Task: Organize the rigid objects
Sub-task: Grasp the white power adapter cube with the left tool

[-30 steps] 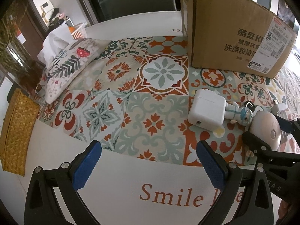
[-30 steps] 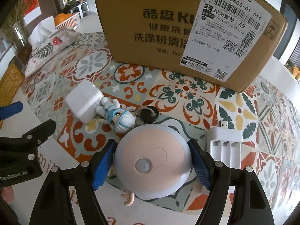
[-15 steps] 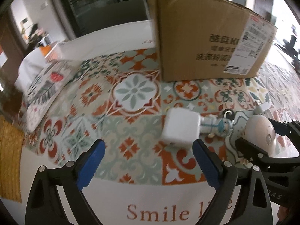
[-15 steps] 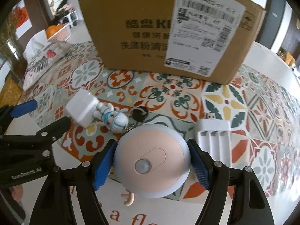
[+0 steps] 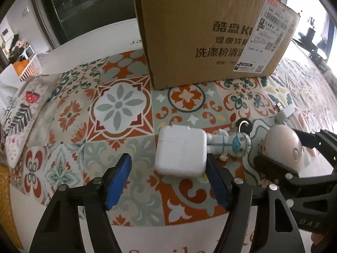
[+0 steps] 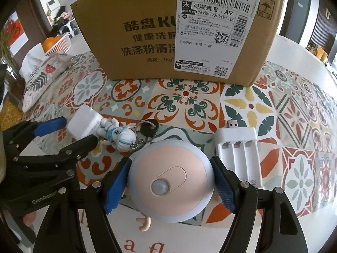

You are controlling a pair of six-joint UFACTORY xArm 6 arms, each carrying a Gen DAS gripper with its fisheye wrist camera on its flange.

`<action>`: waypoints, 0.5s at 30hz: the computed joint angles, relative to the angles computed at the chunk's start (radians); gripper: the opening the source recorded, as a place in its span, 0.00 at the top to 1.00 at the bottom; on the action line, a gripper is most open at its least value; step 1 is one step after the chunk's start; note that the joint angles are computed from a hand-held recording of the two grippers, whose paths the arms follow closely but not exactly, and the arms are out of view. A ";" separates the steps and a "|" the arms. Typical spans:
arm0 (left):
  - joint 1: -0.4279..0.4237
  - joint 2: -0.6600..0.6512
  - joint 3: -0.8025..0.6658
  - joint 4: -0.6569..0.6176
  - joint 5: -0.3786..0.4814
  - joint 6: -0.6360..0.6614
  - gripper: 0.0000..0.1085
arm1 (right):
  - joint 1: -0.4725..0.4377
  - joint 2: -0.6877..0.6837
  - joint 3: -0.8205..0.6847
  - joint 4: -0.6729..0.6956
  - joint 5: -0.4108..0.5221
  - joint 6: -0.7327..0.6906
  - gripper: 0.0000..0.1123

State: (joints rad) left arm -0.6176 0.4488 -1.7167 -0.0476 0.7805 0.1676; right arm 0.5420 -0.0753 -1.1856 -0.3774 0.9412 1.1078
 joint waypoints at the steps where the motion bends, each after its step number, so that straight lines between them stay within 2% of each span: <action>1: 0.000 0.008 -0.009 -0.018 0.000 0.014 0.38 | -0.002 0.002 0.000 0.004 -0.005 -0.001 0.33; 8: 0.005 0.040 -0.045 -0.092 0.013 0.052 0.58 | -0.009 0.011 -0.005 0.019 -0.012 -0.003 0.33; 15: 0.005 0.025 -0.032 -0.107 0.015 0.044 0.58 | -0.007 0.006 -0.006 0.020 -0.009 -0.001 0.33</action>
